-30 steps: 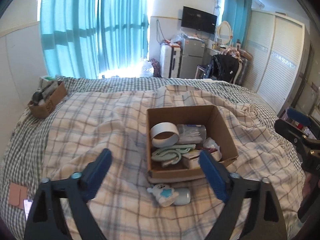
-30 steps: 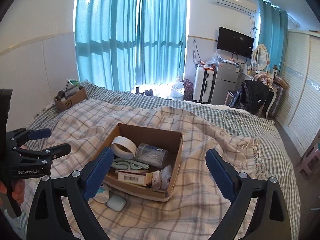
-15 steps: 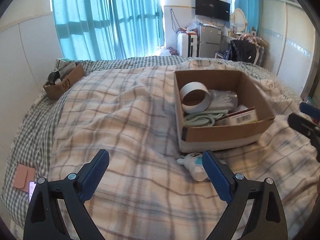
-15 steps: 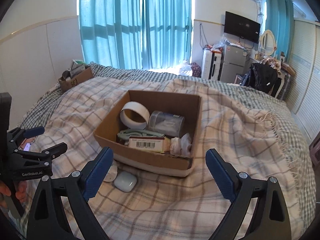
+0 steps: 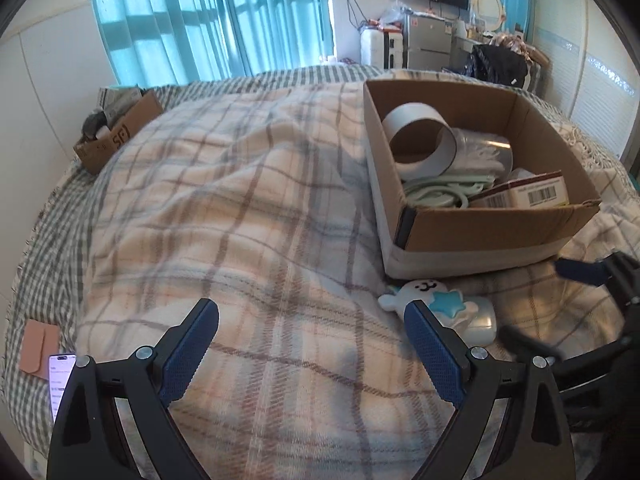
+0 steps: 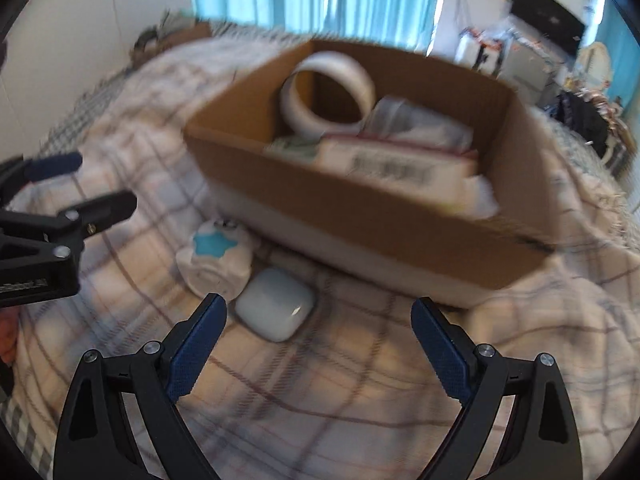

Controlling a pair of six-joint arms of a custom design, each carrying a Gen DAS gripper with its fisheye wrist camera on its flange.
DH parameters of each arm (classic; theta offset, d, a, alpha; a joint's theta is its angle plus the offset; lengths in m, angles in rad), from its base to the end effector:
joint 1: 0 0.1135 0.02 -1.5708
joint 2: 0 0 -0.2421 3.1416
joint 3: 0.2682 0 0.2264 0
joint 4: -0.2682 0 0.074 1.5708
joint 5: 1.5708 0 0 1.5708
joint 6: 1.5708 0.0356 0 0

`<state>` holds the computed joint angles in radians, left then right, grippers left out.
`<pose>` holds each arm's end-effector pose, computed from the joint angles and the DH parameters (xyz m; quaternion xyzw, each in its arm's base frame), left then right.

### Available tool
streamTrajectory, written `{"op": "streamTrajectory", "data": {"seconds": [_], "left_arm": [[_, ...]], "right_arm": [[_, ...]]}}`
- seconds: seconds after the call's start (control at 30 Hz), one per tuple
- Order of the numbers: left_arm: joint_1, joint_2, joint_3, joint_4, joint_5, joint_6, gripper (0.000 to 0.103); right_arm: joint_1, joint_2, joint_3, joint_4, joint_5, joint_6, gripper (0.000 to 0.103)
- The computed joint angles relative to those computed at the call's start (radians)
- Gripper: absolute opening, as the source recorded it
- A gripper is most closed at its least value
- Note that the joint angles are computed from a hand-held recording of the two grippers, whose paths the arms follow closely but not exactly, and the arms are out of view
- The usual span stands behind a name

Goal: Organize objects
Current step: 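Grasp the figurine with the left tool while the right grasps the earbud case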

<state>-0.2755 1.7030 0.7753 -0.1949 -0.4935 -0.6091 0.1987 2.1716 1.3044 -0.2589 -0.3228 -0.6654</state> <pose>0.2707 -0.0590 0.1198 -0.2105 0.9233 0.1230 0.2967 0.3803 0.0881 0.0883 -0.4353 0.8594 0.1022 0.2480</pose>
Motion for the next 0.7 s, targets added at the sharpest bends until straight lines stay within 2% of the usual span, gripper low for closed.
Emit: {"op": "streamTrajectory", "data": {"seconds": [0.2, 0.3, 0.37, 0.43, 0.5, 0.6, 0.7], "left_arm": [[0.05, -0.02, -0.051, 0.07, 0.063, 0.008, 0.096], [0.067, -0.021, -0.056, 0.072, 0.087, -0.008, 0.096], [0.068, -0.021, -0.057, 0.073, 0.092, -0.012, 0.096], [0.059, -0.011, -0.044, 0.059, 0.086, -0.017, 0.096], [0.042, 0.005, -0.021, 0.028, 0.064, -0.029, 0.096], [0.016, 0.023, 0.012, -0.023, 0.028, -0.039, 0.096], [-0.035, 0.061, 0.082, -0.106, -0.022, -0.06, 0.096]], "right_arm": [[0.071, 0.113, 0.077, -0.02, 0.079, 0.017, 0.083], [0.087, 0.164, 0.131, -0.054, 0.086, 0.016, 0.083], [0.091, 0.188, 0.16, -0.081, 0.08, 0.015, 0.078], [0.088, 0.209, 0.194, -0.126, 0.057, 0.006, 0.066], [0.086, 0.204, 0.183, -0.117, 0.056, -0.001, 0.057], [0.068, 0.153, 0.128, -0.102, 0.039, -0.025, 0.057], [0.019, 0.042, 0.023, -0.063, 0.007, -0.076, 0.057]]}}
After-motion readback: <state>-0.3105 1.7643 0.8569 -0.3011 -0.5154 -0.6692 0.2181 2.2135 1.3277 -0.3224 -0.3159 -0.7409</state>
